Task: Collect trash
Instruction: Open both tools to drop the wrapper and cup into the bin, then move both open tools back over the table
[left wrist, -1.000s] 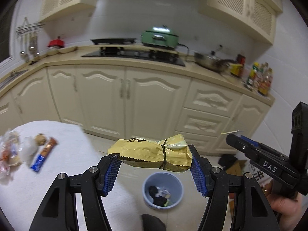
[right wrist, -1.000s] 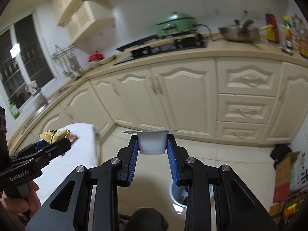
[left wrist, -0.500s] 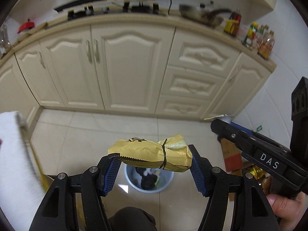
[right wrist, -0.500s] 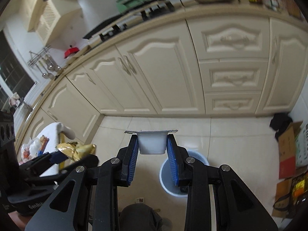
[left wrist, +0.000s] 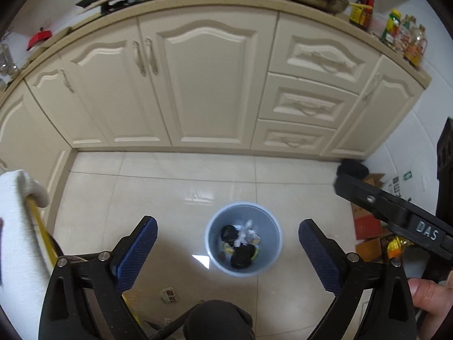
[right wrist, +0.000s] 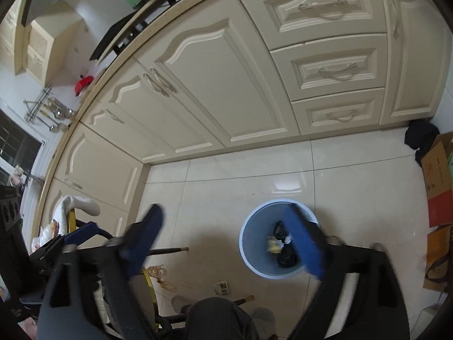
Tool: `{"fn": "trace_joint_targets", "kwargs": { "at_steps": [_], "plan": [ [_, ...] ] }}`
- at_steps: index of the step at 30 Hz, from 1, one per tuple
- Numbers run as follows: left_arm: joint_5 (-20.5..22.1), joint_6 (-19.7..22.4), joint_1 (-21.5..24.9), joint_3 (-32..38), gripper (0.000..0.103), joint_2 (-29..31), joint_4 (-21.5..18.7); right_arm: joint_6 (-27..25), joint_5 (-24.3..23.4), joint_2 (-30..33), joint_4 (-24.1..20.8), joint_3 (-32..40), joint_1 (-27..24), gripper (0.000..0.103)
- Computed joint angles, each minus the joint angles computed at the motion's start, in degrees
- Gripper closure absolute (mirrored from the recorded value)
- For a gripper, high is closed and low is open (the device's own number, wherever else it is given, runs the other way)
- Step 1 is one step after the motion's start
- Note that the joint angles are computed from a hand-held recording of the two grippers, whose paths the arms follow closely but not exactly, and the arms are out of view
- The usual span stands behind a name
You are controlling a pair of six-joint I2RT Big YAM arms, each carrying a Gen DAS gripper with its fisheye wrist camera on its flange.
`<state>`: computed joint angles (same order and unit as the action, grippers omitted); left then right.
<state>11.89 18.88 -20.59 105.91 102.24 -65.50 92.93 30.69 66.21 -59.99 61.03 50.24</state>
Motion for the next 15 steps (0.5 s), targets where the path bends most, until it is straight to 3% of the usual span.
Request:
{"fn": "trace_joint_targets", "kwargs": {
  "at_steps": [8,15],
  "plan": [
    [5.21,0.97,6.17,-10.17,0.001,-13.42,5.38,3.75,5.04,2.14,-8.18,7.66,3.40,0.000],
    [12.30,2.71,14.09,-15.02,0.001,-23.19,5.56,3.09,10.98,8.54,-15.16,20.49,7.72,0.000]
  ]
}}
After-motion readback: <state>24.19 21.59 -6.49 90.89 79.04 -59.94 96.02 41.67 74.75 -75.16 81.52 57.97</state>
